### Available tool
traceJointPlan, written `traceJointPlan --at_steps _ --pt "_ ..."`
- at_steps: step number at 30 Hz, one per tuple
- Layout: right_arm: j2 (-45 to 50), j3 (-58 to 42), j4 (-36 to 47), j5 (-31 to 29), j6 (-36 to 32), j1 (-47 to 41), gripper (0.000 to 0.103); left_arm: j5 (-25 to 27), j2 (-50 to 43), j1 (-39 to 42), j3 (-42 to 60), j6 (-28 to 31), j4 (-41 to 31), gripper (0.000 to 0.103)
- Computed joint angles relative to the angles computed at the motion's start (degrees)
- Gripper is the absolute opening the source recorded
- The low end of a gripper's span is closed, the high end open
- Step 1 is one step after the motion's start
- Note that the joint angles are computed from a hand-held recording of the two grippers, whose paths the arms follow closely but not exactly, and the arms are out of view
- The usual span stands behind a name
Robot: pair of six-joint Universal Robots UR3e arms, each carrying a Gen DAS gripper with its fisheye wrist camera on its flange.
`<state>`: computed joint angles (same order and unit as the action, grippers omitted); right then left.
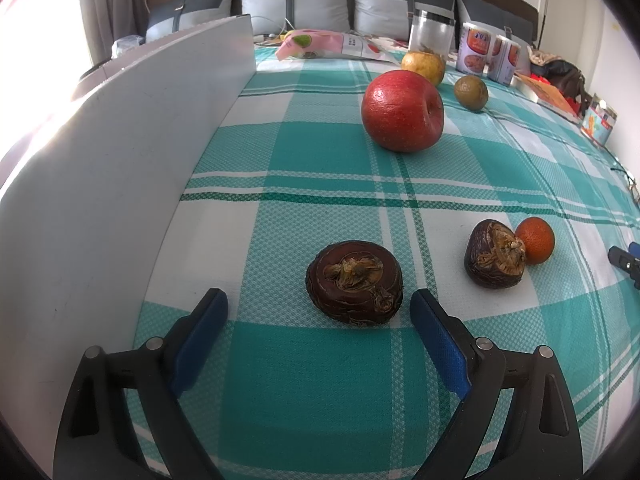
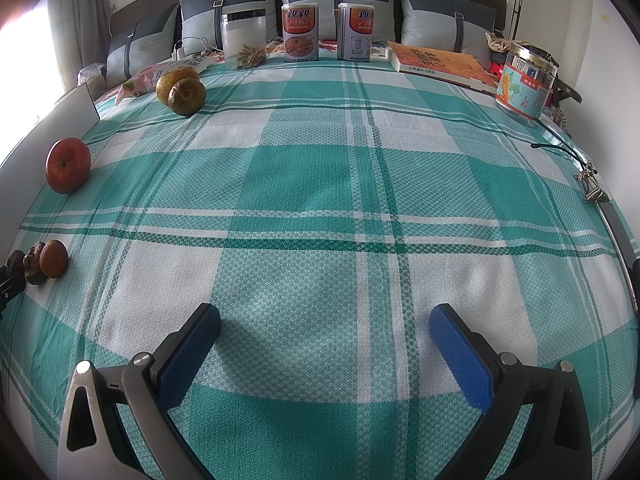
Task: Organize fruits
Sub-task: 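Lower the open left gripper around the brown dried fruit, then grasp the brown round fruit with the right gripper while the left closes on the dried fruit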
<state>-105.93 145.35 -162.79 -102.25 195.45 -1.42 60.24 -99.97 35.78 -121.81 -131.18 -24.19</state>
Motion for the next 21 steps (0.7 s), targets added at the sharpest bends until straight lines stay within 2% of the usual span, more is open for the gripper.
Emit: traceJointPlan --at_steps 10,12,14,15,18,21 --pt "0.46 -1.11 1.6 0.39 0.78 0.7 0.103 -0.06 0.02 0.07 -0.03 0.06 -0.02 0.094" --pt "0.08 -4.03 6.46 5.15 -3.41 -2.51 0.102 -0.15 0.13 0.21 -0.18 0.17 -0.07 0.094" --pt "2.76 -10.51 9.93 11.6 -6.24 -5.99 0.099 -0.03 0.04 0.05 -0.05 0.0 0.0 0.094" --pt "5.18 -14.72 11.66 12.18 -6.17 -5.97 0.099 -0.04 0.03 0.07 -0.03 0.03 -0.01 0.094" --pt "17.37 -32.71 15.03 14.89 -6.03 -4.97 0.099 -0.07 0.07 0.09 -0.04 0.07 -0.09 0.094" --pt "32.09 -50.71 14.69 18.65 -6.08 -3.39 0.099 -0.14 0.23 0.26 -0.2 0.22 -0.17 0.094"
